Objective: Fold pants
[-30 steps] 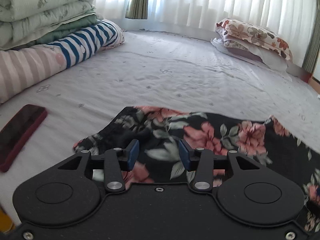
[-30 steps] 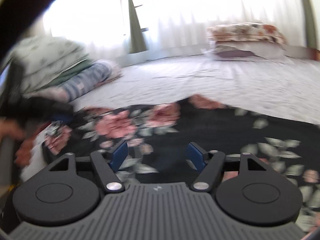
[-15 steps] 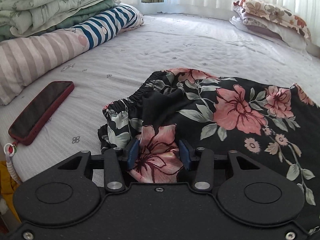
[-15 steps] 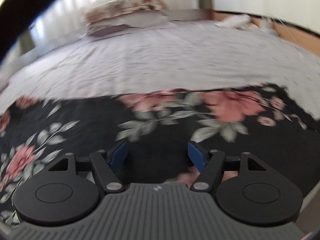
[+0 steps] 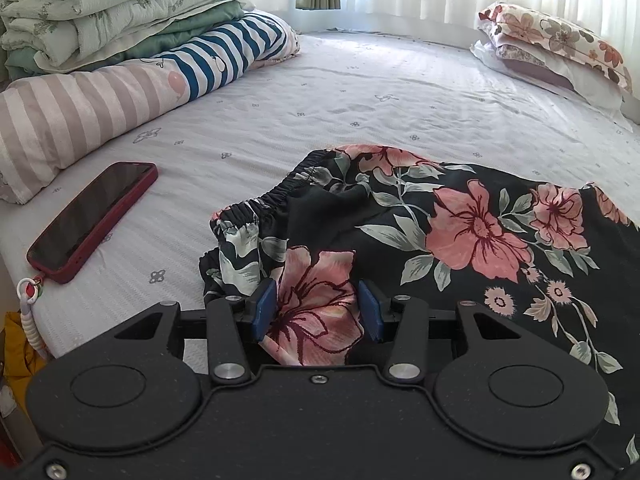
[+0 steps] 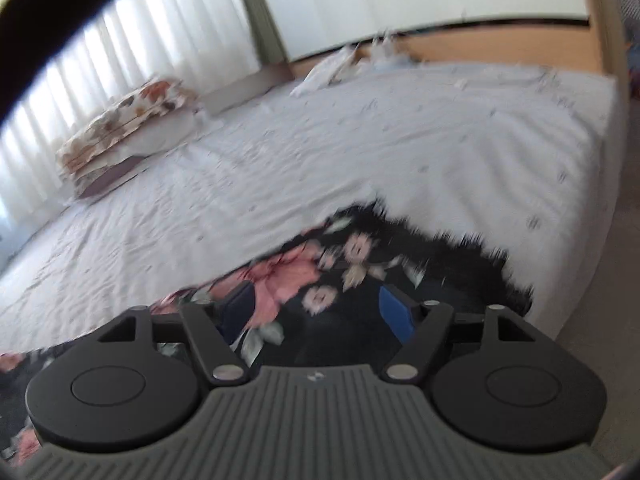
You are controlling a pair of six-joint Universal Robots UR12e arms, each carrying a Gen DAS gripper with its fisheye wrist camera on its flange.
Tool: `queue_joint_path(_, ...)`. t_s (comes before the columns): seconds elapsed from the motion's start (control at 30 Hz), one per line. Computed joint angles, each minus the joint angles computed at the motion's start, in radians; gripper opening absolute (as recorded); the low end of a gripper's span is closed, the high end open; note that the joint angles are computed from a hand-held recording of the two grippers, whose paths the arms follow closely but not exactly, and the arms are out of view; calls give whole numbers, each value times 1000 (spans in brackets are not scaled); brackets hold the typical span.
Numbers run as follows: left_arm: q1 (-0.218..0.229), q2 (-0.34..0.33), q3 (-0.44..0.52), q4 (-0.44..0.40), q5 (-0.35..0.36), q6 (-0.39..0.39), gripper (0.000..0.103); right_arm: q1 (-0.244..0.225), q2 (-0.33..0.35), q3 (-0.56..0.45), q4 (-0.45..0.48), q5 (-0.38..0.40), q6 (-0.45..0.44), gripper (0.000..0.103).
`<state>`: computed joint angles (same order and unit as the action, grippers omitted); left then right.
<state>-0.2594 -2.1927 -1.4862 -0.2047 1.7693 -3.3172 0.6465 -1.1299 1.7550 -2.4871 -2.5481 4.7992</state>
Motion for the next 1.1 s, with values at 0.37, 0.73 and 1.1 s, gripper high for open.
queue_joint_path(0.37, -4, -4, 4, -20, 23, -9, 44, -119, 17, -52, 102, 177, -228, 59)
queue_joint_path(0.73, -4, -4, 1, -16, 25, 6, 44, -56, -30, 42, -45, 50, -119, 67)
queue_joint_path(1.1, -9, -11, 1, -6, 41, 10, 46, 32, -123, 162, 85, -33, 244, 67)
